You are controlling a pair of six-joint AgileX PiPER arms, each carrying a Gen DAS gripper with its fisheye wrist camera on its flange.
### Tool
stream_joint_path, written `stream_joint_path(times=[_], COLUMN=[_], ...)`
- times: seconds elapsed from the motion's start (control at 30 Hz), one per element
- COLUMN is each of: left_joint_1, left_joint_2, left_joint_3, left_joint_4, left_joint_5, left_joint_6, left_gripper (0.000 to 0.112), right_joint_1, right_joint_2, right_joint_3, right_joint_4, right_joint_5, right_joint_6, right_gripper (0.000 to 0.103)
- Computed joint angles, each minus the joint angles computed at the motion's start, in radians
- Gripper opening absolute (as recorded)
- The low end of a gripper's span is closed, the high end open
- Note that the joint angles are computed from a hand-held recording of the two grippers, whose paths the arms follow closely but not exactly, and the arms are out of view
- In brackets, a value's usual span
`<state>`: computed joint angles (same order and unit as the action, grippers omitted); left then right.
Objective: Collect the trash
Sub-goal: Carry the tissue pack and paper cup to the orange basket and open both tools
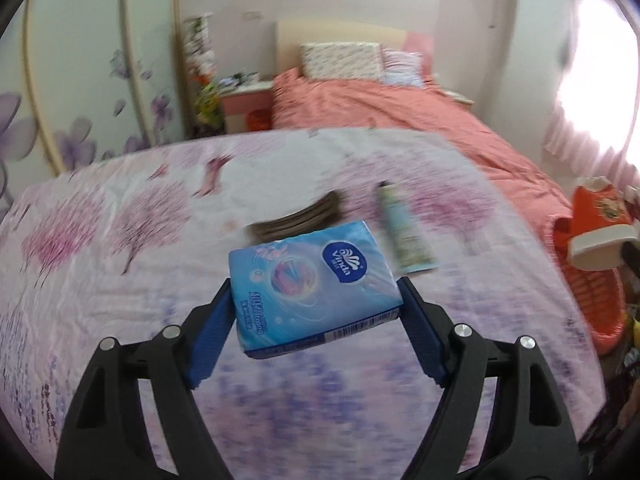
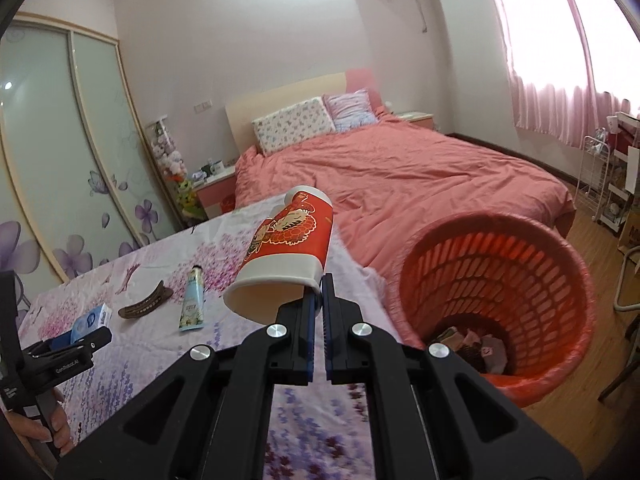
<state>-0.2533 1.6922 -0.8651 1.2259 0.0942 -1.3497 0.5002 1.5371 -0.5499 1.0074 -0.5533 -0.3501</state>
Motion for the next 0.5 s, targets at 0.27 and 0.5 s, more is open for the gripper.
stream_joint_path(times=[0.27,0.5], left_joint_1=[-0.210,-0.373], left_joint_2=[-0.044,0.003], left_joint_3=[-0.080,-0.194], left_joint_4=[-0.461,-0.660], left_joint_5=[0.025,0.044], left_joint_6=[0.433,0.614], left_gripper=[0.077,0.077], right_joint_1=[-0.063,-0.166], right_joint_2=[-0.131,-0.224], right_joint_3=[0.115,0.195], right_joint_4=[0.021,-0.005], right_joint_5=[-0.041,-0.056], right_joint_6=[-0.012,-0.003], right_gripper=[0.004,0.004])
